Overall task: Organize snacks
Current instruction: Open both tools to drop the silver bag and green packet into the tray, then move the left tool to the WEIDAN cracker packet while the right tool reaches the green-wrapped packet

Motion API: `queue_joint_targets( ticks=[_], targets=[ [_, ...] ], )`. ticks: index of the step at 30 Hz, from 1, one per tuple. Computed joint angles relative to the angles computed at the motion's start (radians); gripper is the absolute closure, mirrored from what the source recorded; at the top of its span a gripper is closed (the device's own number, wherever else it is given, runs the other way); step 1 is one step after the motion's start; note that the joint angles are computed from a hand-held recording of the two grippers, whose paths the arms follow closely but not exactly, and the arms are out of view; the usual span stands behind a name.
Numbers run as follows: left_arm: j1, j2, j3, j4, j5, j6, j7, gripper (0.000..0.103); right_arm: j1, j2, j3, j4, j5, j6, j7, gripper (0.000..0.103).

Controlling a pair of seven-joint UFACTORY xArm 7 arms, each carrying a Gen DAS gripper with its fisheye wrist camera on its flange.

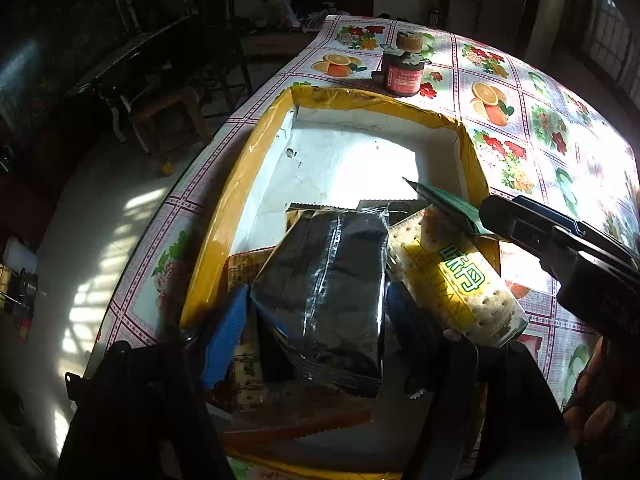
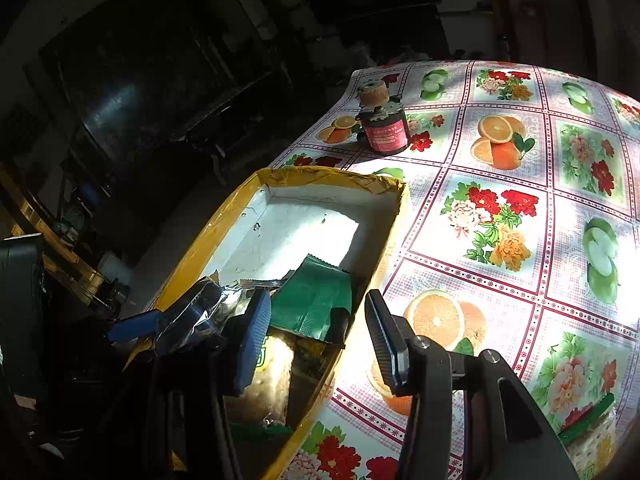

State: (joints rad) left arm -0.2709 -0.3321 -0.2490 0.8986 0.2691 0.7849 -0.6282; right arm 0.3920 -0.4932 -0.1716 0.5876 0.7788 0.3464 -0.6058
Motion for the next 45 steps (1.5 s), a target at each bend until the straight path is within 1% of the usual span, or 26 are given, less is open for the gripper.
queue_joint_targets(
  ticks=[4, 5, 8, 9, 12, 15, 16, 18, 19, 21, 23, 27, 28, 30, 31, 32, 33, 34, 35, 36, 37, 38, 40, 42, 43, 45],
  targets=[
    [-0.007, -0.029, -0.015, 0.001, 0.002, 0.004, -0.019, 0.030, -0.059, -0.142, 0.003, -0.098, -0.048, 0.017, 0.036, 0.053],
    [-0.013, -0.042, -0.019, -0.002, -0.001, 0.000, -0.020, 0.029, -0.084, -0.199, 0.002, -0.137, -0.071, 0.025, 0.057, 0.050],
    [-0.029, -0.062, -0.032, -0.002, -0.017, -0.015, -0.022, 0.025, -0.200, -0.385, 0.008, -0.256, -0.163, 0.062, 0.136, 0.048],
    [-0.037, -0.062, -0.036, 0.001, -0.025, -0.022, -0.018, 0.025, -0.272, -0.455, 0.022, -0.295, -0.209, 0.086, 0.176, 0.048],
    [-0.068, -0.046, -0.055, 0.024, -0.050, -0.037, -0.008, 0.024, -0.488, -0.657, 0.018, -0.389, -0.339, 0.179, 0.253, 0.045],
    [-0.103, -0.007, -0.086, 0.063, -0.053, -0.043, -0.004, 0.023, -0.717, -0.787, -0.008, -0.426, -0.485, 0.269, 0.294, 0.038],
    [-0.116, 0.008, -0.096, 0.075, -0.051, -0.047, -0.004, 0.023, -0.784, -0.796, -0.016, -0.426, -0.536, 0.286, 0.301, 0.035],
    [-0.144, 0.045, -0.115, 0.108, -0.047, -0.043, -0.004, 0.023, -0.883, -0.773, -0.051, -0.410, -0.620, 0.280, 0.300, 0.034],
    [-0.158, 0.063, -0.121, 0.124, -0.044, -0.040, -0.004, 0.023, -0.922, -0.733, -0.065, -0.394, -0.651, 0.259, 0.310, 0.030],
    [-0.188, 0.093, -0.132, 0.152, -0.039, -0.031, -0.009, 0.022, -0.978, -0.610, -0.068, -0.347, -0.694, 0.200, 0.356, 0.028],
    [-0.219, 0.119, -0.136, 0.178, -0.039, -0.022, -0.003, 0.022, -1.004, -0.511, -0.078, -0.325, -0.715, 0.097, 0.387, 0.029],
    [-0.265, 0.136, -0.141, 0.206, -0.012, 0.002, 0.002, 0.022, -1.069, -0.358, 0.005, -0.284, -0.785, 0.015, 0.485, 0.029],
    [-0.271, 0.132, -0.140, 0.206, -0.005, 0.004, 0.003, 0.022, -1.095, -0.344, 0.029, -0.283, -0.810, 0.015, 0.511, 0.028],
    [-0.279, 0.123, -0.136, 0.203, 0.003, 0.005, 0.002, 0.021, -1.079, -0.335, 0.009, -0.282, -0.826, 0.056, 0.518, 0.028],
    [-0.280, 0.121, -0.133, 0.201, 0.003, 0.004, 0.002, 0.020, -1.083, -0.345, 0.024, -0.293, -0.856, 0.061, 0.531, 0.026],
    [-0.279, 0.122, -0.130, 0.201, 0.002, 0.002, 0.000, 0.019, -1.056, -0.373, 0.007, -0.300, -0.854, 0.092, 0.518, 0.025],
    [-0.279, 0.126, -0.129, 0.204, 0.002, 0.003, -0.003, 0.019, -0.990, -0.436, -0.049, -0.308, -0.811, 0.154, 0.481, 0.025],
    [-0.278, 0.134, -0.128, 0.210, 0.002, 0.001, -0.006, 0.019, -0.907, -0.530, -0.112, -0.315, -0.725, 0.241, 0.414, 0.026],
    [-0.279, 0.145, -0.127, 0.218, 0.002, 0.001, -0.009, 0.019, -0.840, -0.629, -0.135, -0.331, -0.681, 0.313, 0.362, 0.027],
    [-0.281, 0.157, -0.127, 0.227, 0.002, 0.006, -0.013, 0.019, -0.794, -0.732, -0.115, -0.361, -0.679, 0.342, 0.325, 0.028],
    [-0.284, 0.168, -0.127, 0.236, 0.004, 0.010, -0.015, 0.019, -0.776, -0.823, -0.053, -0.394, -0.709, 0.345, 0.325, 0.026],
    [-0.288, 0.178, -0.127, 0.245, 0.005, 0.014, -0.017, 0.019, -0.787, -0.871, 0.003, -0.418, -0.733, 0.330, 0.345, 0.025],
    [-0.298, 0.189, -0.125, 0.255, 0.007, 0.024, -0.014, 0.019, -0.812, -0.861, 0.030, -0.414, -0.767, 0.314, 0.371, 0.025],
    [-0.305, 0.187, -0.121, 0.251, 0.010, 0.023, -0.014, 0.019, -0.890, -0.783, 0.054, -0.401, -0.831, 0.258, 0.400, 0.024],
    [-0.307, 0.186, -0.118, 0.248, 0.007, 0.020, -0.013, 0.019, -0.920, -0.741, 0.049, -0.391, -0.853, 0.238, 0.409, 0.024],
    [-0.310, 0.195, -0.115, 0.250, 0.001, 0.020, -0.014, 0.018, -0.937, -0.639, -0.017, -0.347, -0.857, 0.220, 0.405, 0.024]
  ],
)
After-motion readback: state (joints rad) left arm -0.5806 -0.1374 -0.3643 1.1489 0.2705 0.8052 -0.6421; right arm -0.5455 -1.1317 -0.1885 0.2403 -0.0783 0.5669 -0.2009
